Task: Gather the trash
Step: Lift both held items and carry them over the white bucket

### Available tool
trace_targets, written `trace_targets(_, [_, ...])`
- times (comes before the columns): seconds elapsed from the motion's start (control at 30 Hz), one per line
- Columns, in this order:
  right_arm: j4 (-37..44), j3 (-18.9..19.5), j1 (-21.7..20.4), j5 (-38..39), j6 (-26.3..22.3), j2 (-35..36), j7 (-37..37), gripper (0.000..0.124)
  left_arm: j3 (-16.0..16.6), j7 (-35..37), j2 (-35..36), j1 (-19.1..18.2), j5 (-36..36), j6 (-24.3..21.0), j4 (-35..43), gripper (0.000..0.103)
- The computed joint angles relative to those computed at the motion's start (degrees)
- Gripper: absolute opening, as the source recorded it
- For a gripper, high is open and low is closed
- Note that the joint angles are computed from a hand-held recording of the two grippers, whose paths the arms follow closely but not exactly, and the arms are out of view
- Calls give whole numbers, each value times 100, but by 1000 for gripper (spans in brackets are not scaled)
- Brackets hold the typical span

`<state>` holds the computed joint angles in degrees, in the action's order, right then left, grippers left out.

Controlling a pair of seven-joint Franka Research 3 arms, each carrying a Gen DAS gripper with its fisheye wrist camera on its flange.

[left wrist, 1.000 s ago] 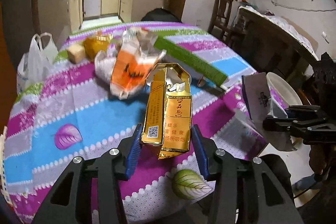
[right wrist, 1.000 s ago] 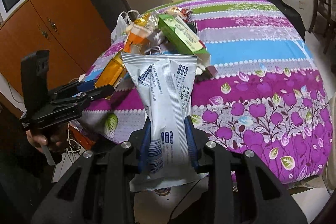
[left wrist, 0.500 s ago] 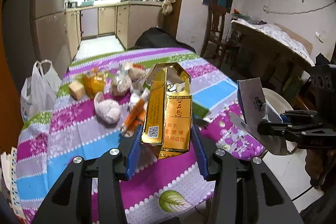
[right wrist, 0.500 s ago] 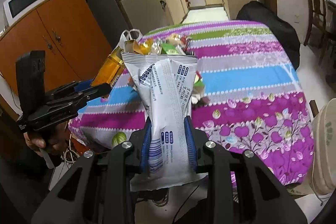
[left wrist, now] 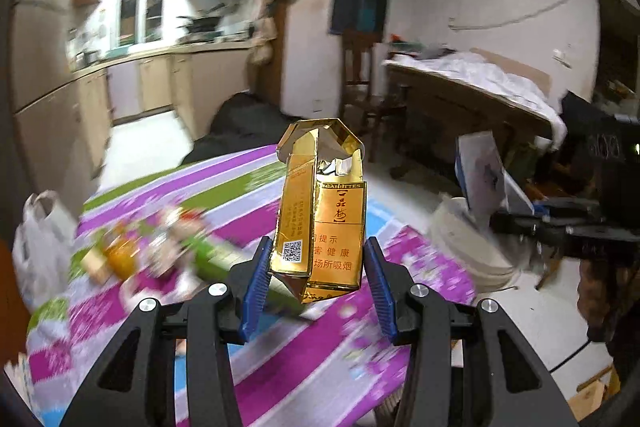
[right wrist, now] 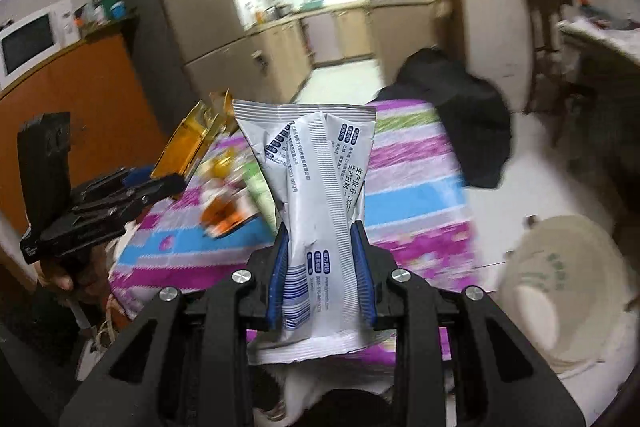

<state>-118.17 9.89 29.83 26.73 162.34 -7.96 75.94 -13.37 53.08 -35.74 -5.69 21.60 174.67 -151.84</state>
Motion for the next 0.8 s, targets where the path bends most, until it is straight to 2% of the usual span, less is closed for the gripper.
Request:
trace_targets(0.1, [-220,-7,-464,-779,36,-338,705,29,61,297,766,-343,-15,123,697,47])
trace_targets(0.2, [-313,4,-1015,-1565,-186,-568,1419,29,132,690,1605,-721,-99,108,1492,47])
trace_targets(0.3, [-245,22,-1547,-2380,-540,-601,2084,29,369,1461,2586,-1311,-566,-52,2487,47])
trace_targets(0.37, [-131,-64,-1782,-2728,-819,-496,2372,29,318,2007,3258,-1465,-952,-226,3198,47])
trace_targets(0.53, [58,-413,-1926,-2826,-1239,-96,2504,29,-191,2610,4981,-1372,-1112,-996,5115,47])
trace_targets(0.63, [108,-595,-1901,-2519,-1389,175,2349,29,-251,2669,6079,-1600,-899,-1710,6431,47])
trace_targets(0.7, [129,-668,-1886,-2326,-1447,354,2265,29,-246,2750,6592,-1713,-847,-2061,7025,47])
trace_targets(0.73, [187,-713,-1882,-2156,-1488,518,2178,29,-135,2831,6889,-1890,-869,-2283,7405,47])
trace_targets(0.8, [254,-748,-1864,-1976,-1545,689,2121,29,-183,2844,7290,-1946,-766,-2503,7829,47])
